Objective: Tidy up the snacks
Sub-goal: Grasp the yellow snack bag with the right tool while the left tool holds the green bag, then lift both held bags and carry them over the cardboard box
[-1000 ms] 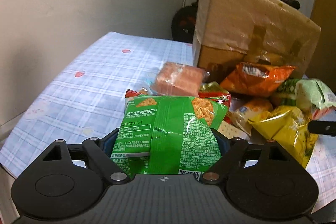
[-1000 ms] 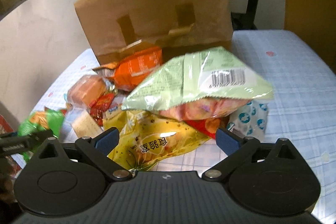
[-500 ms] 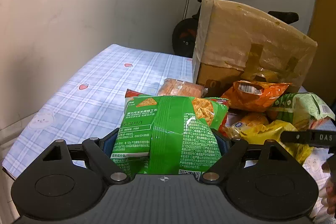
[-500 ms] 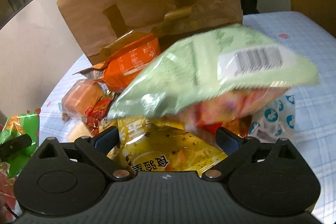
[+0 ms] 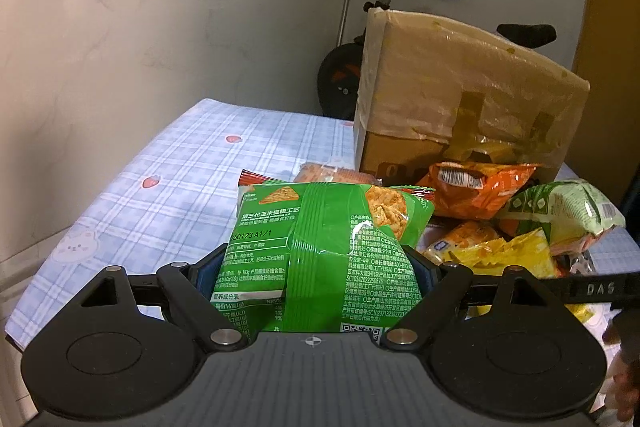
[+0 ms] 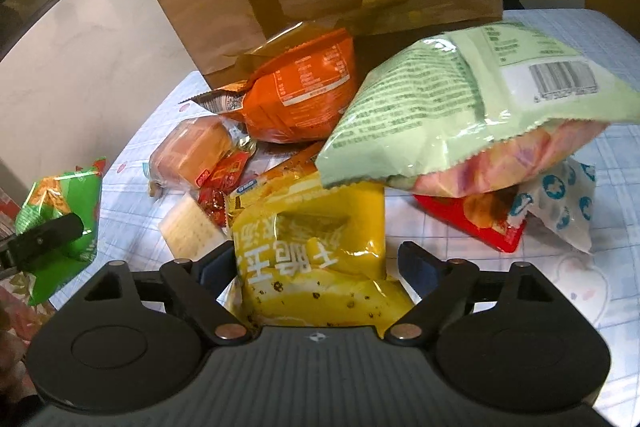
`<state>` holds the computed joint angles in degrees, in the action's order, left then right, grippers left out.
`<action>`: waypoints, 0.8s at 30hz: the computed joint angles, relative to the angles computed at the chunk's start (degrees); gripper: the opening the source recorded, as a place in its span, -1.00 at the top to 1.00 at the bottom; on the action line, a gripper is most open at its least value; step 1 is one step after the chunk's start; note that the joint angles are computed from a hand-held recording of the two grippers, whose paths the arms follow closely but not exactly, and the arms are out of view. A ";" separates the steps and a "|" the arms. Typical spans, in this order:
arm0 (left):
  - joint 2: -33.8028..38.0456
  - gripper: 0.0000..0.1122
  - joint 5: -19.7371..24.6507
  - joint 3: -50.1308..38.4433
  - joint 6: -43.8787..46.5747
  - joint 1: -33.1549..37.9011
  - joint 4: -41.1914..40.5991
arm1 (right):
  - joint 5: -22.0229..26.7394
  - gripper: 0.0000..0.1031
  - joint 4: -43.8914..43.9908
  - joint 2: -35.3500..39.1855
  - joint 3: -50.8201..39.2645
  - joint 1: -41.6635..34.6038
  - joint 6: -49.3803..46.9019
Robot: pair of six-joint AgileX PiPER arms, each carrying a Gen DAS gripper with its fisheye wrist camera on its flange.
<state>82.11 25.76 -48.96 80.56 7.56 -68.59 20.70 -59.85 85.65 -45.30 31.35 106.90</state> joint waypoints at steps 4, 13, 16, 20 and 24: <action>-0.69 -0.57 -0.17 -0.27 0.84 -0.28 -0.98 | -1.93 -0.49 2.23 0.51 -0.96 0.12 -3.81; -2.38 -0.57 1.90 -2.30 0.23 0.51 -1.76 | 2.85 -0.47 -6.83 -2.89 -2.73 4.73 1.41; -2.65 -0.57 2.51 -4.21 -1.08 0.55 -1.39 | 4.10 -0.47 -8.61 -4.57 -3.35 5.31 2.50; -2.61 -0.57 3.73 -7.10 -2.24 0.69 -1.97 | 6.05 -0.47 -11.43 -8.47 -3.21 5.52 5.12; -2.55 -0.57 4.33 -9.62 -3.89 0.26 -2.30 | 3.96 -0.47 -13.13 -11.61 -3.57 3.78 7.01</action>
<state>79.56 30.09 -58.58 76.67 7.83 -70.89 24.67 -72.98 74.03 -48.87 35.13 113.90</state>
